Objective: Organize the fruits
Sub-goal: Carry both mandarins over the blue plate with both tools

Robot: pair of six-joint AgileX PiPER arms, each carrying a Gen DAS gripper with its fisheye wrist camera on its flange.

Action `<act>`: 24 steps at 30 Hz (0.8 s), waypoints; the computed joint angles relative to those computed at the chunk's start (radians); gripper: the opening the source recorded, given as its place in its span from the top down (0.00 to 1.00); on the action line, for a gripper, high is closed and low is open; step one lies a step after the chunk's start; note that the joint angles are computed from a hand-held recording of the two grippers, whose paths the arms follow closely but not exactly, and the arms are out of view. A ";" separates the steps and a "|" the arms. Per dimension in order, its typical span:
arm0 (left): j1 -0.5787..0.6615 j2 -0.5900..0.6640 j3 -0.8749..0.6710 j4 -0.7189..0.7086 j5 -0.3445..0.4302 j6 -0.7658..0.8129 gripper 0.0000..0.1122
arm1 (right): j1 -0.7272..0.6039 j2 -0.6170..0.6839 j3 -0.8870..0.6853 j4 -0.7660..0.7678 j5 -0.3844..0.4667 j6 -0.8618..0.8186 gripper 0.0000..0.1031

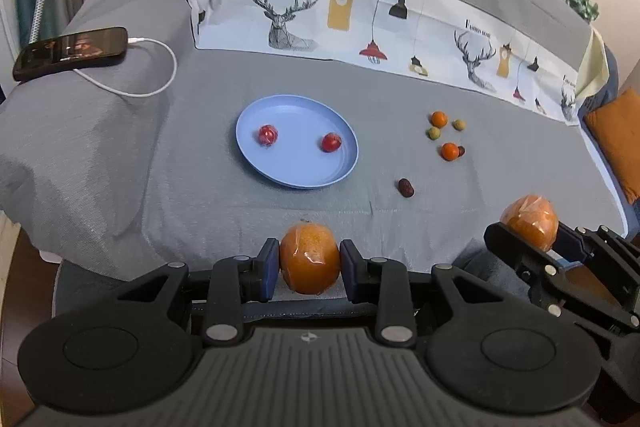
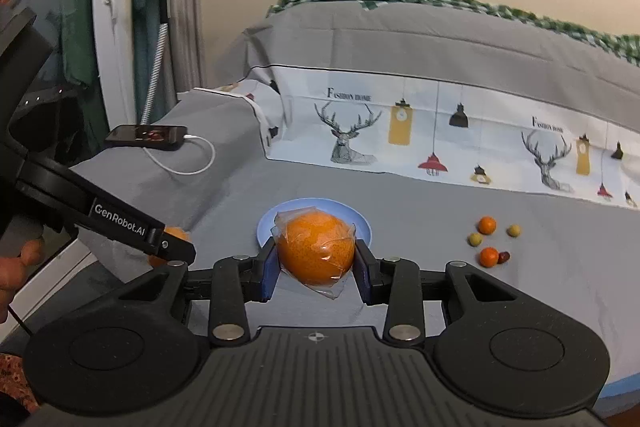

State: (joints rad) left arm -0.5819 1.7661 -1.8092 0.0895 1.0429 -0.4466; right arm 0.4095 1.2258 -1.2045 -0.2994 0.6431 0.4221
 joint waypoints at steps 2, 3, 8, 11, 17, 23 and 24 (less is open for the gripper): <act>0.007 -0.018 0.019 -0.007 -0.012 0.002 0.68 | 0.022 -0.003 -0.005 -0.023 0.009 0.012 0.62; 0.009 -0.025 0.028 -0.008 -0.018 0.001 0.68 | 0.031 0.000 -0.009 -0.034 0.012 0.019 0.62; 0.018 -0.056 0.064 -0.015 -0.043 0.001 0.68 | 0.062 0.001 -0.023 -0.073 0.031 0.042 0.62; 0.022 -0.062 0.071 -0.020 -0.048 0.002 0.68 | 0.066 0.000 -0.025 -0.078 0.033 0.040 0.62; 0.030 -0.054 0.066 -0.028 -0.048 0.011 0.68 | 0.064 0.003 -0.025 -0.071 0.035 0.034 0.62; 0.047 -0.033 0.039 -0.033 -0.036 0.013 0.68 | 0.042 0.022 -0.034 -0.033 0.035 0.005 0.62; 0.048 -0.029 0.034 -0.034 -0.034 0.013 0.68 | 0.037 0.028 -0.041 -0.024 0.036 -0.003 0.62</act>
